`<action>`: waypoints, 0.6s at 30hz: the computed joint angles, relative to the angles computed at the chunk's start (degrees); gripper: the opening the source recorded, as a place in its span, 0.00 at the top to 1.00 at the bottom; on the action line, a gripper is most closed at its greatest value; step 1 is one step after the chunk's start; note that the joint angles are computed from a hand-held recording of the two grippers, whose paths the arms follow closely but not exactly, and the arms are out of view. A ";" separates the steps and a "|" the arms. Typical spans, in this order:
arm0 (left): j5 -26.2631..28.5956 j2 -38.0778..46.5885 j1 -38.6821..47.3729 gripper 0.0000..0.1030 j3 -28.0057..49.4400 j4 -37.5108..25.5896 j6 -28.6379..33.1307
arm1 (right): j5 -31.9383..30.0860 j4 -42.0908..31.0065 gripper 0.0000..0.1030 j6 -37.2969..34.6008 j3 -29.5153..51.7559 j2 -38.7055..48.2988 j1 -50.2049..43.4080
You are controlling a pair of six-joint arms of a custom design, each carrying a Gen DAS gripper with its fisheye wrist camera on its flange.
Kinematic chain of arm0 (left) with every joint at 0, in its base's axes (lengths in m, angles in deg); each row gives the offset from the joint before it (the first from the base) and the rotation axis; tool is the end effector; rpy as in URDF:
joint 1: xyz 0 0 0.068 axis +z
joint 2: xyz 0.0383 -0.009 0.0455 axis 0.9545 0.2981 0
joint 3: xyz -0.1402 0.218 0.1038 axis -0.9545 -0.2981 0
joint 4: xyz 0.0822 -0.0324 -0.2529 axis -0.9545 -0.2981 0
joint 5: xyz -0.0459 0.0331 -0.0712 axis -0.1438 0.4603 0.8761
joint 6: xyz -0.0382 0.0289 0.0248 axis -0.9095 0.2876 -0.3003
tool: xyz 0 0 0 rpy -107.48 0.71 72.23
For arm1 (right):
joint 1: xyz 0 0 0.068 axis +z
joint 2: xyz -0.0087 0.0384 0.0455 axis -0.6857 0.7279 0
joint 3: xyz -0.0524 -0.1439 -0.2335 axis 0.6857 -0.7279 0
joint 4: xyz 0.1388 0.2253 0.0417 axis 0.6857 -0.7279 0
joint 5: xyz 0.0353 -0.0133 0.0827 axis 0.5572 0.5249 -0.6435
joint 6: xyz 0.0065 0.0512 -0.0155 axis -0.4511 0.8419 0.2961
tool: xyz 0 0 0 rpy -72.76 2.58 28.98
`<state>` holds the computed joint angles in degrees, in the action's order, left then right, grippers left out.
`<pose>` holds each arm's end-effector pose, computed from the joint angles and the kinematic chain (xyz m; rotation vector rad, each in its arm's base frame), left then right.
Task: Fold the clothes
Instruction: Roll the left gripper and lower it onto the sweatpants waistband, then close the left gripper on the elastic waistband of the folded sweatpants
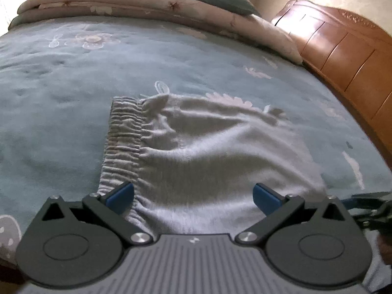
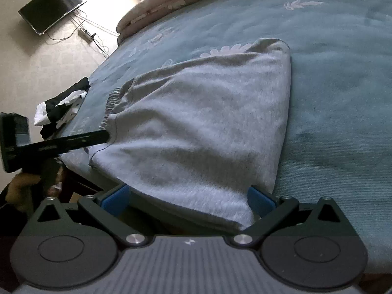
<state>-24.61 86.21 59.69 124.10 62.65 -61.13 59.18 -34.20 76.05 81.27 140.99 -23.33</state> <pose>0.3601 -0.0995 0.1224 0.6075 2.3451 -0.6256 0.2077 0.0808 0.1056 0.2744 2.4068 0.6361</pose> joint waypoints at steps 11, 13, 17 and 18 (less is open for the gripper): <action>2.89 6.29 5.08 0.01 15.20 -10.47 -5.70 | -0.42 0.99 0.00 -0.82 -0.29 0.57 -0.32; 4.96 8.28 6.29 0.01 18.31 -13.62 -6.67 | -1.03 1.01 0.00 -1.53 -0.31 0.60 -0.70; 7.87 12.56 7.91 0.01 23.30 -19.51 -7.08 | -0.98 -0.97 0.00 -3.26 0.44 -0.84 -0.64; 8.11 13.40 8.13 0.01 24.04 -20.20 -6.80 | -0.88 -1.57 0.00 -3.57 0.66 -1.60 -0.58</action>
